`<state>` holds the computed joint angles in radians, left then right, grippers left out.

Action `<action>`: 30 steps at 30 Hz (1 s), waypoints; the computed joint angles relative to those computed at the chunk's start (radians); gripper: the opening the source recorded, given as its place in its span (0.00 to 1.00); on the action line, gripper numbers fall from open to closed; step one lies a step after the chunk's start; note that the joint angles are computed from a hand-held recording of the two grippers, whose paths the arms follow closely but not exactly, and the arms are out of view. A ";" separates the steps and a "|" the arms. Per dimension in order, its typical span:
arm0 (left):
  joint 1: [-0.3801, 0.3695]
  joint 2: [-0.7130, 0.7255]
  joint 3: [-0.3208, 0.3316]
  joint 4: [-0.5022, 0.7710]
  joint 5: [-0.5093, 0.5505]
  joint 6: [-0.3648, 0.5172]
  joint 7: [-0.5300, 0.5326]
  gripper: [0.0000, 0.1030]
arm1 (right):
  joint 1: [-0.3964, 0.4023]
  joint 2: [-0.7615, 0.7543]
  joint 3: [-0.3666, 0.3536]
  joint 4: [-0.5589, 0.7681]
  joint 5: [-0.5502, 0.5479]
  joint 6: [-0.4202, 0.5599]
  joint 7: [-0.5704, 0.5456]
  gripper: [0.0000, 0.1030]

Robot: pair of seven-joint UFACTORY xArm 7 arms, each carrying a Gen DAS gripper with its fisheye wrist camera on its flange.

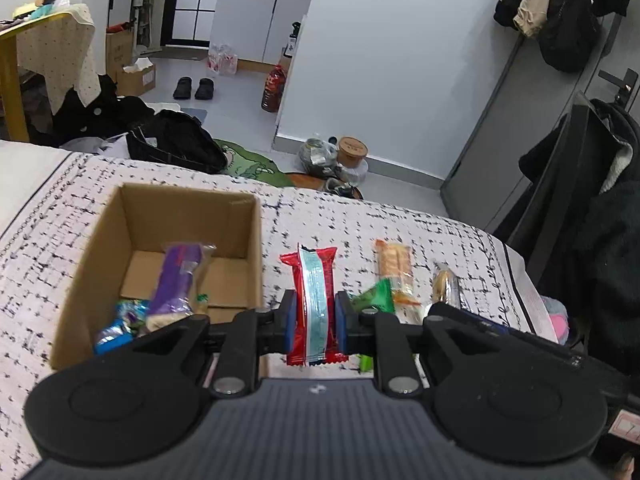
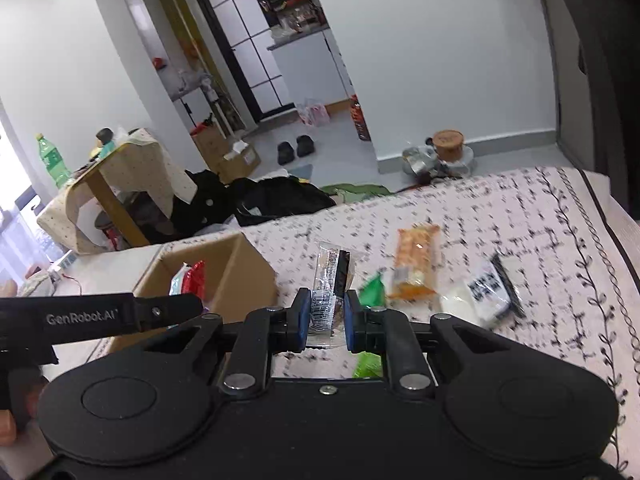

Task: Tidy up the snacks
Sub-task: 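Carry both snacks over the cardboard box and open both tools to drop them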

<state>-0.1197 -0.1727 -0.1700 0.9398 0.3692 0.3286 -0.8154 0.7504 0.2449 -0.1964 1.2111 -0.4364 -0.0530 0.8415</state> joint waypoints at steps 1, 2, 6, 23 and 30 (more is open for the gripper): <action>0.001 -0.003 0.004 -0.001 -0.002 0.000 0.003 0.18 | -0.003 0.004 0.007 0.011 0.002 0.002 -0.006 0.17; 0.004 -0.006 0.008 -0.003 -0.006 0.000 0.007 0.18 | -0.003 0.010 0.012 0.022 0.004 0.004 -0.010 0.17; 0.016 -0.019 0.021 -0.010 -0.018 0.001 0.022 0.18 | -0.017 0.041 0.041 0.073 0.024 0.009 -0.044 0.17; 0.111 -0.030 0.066 -0.035 -0.040 -0.004 0.079 0.18 | -0.097 0.185 0.223 0.281 0.186 0.062 -0.302 0.17; 0.106 -0.003 0.108 -0.017 -0.127 0.012 0.182 0.19 | -0.112 0.254 0.283 0.384 0.246 0.122 -0.401 0.17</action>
<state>-0.0140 -0.1760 -0.0622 0.9227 0.2421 0.3405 -0.6333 0.6385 0.4990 0.0866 1.5955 -0.1904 0.0691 0.4404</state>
